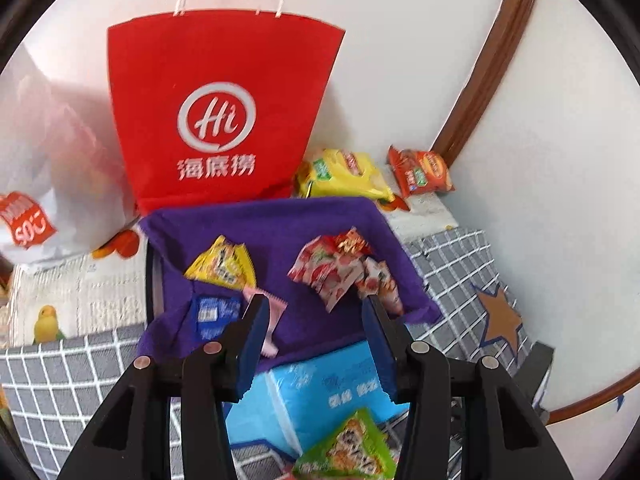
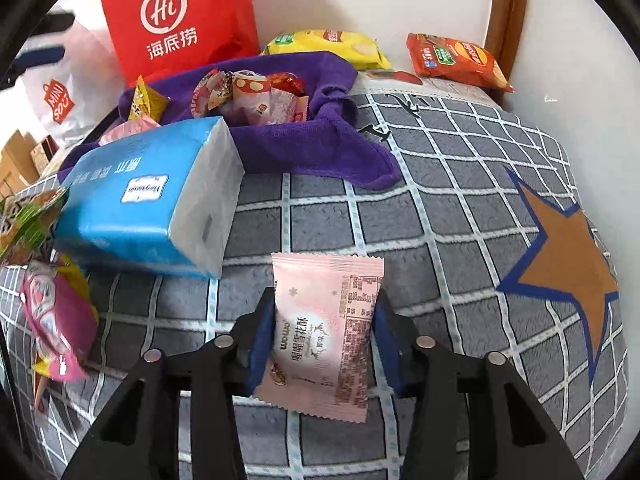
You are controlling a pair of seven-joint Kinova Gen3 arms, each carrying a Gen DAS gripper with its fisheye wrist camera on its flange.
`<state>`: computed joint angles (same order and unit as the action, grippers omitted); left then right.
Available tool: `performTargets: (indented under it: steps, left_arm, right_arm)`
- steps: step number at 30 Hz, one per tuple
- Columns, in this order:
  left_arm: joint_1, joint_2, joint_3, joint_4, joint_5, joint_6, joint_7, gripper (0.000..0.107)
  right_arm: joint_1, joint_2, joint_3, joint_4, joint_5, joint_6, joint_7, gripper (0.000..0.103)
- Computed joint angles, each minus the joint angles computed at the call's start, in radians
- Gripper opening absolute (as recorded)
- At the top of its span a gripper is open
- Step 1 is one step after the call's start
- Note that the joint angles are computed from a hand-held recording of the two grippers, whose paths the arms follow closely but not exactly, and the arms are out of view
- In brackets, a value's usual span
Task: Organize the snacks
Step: 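Grasp the pink Lotso packet with the left gripper while the right gripper holds the biscuit packet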
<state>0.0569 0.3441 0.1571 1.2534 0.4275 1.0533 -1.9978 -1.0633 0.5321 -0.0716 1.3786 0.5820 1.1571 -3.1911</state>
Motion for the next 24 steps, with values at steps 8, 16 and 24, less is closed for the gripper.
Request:
performTargets:
  steps: [8,16,24]
  left_arm:
    - [-0.038,-0.096,-0.023,0.197,0.022,-0.062,-0.062,0.046]
    - [-0.074,-0.189,-0.066,0.419,0.06,-0.089,-0.088,0.046]
    - [-0.061,-0.234,-0.087,0.581,0.052,-0.135,-0.111,0.046]
  right_arm:
    - [-0.097,-0.016,-0.001,0.085,0.115,0.023,-0.167,0.04]
    - [-0.091,-0.016,-0.024,0.092,0.136,0.028,-0.19,0.041]
    - [-0.086,-0.037,-0.027,0.134,0.156,-0.021,-0.235,0.042]
